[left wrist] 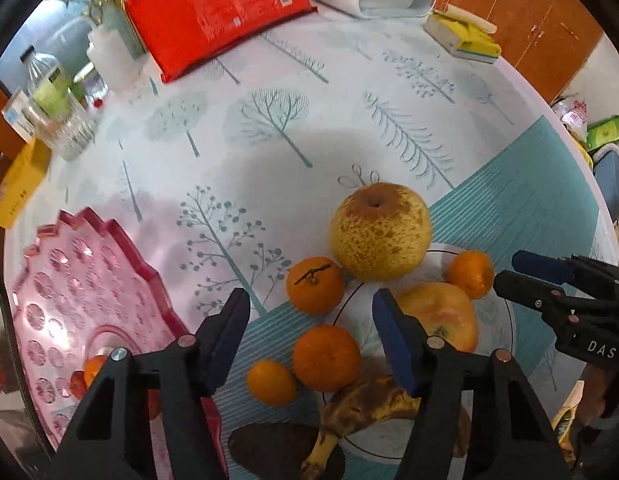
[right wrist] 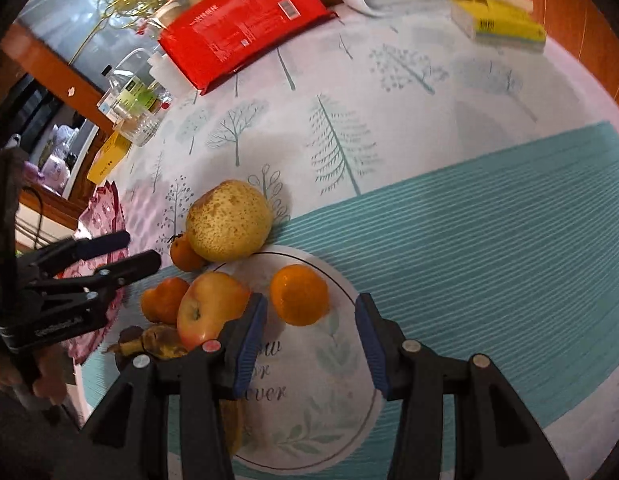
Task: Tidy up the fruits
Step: 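Grasp a tangerine with the left tool while the right tool grasps another tangerine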
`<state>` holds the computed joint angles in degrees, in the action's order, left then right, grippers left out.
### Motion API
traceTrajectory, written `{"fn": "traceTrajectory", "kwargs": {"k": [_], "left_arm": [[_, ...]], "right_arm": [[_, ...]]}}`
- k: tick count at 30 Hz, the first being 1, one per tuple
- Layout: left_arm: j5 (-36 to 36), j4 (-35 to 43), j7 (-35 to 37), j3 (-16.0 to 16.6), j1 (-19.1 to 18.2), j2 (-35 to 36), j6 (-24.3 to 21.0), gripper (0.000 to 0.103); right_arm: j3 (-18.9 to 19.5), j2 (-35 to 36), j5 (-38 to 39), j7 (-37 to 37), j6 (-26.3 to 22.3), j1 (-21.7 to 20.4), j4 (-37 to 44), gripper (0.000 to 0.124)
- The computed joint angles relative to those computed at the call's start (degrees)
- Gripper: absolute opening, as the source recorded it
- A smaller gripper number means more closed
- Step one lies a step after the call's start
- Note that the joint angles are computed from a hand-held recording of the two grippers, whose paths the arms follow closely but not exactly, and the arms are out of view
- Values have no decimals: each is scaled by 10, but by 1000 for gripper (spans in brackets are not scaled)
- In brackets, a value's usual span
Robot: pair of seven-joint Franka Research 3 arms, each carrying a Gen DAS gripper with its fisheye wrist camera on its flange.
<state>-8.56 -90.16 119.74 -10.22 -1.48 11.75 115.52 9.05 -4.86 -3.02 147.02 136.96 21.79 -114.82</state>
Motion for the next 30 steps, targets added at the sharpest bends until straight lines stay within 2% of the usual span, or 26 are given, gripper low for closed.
{"fn": "traceTrajectory", "kwargs": {"k": [9, 14, 16, 21, 23, 30], "left_arm": [[10, 25, -16, -4, -4, 30, -17, 49], [18, 38, -27, -6, -7, 46, -25, 47], [24, 33, -27, -7, -8, 44, -14, 47], [32, 30, -27, -8, -9, 45, -7, 46], [31, 31, -24, -9, -9, 45, -10, 43], [35, 26, -2, -11, -10, 40, -7, 37]], "right_arm": [[-11, 12, 66, -32, 42, -1, -16, 47], [-13, 17, 92, -53, 54, -2, -19, 47], [-14, 20, 103, -63, 57, -1, -19, 47], [-15, 27, 119, -75, 66, -1, -19, 46], [-15, 30, 126, -83, 71, 0, -19, 40], [-15, 32, 109, -81, 69, 1, -17, 39]]}}
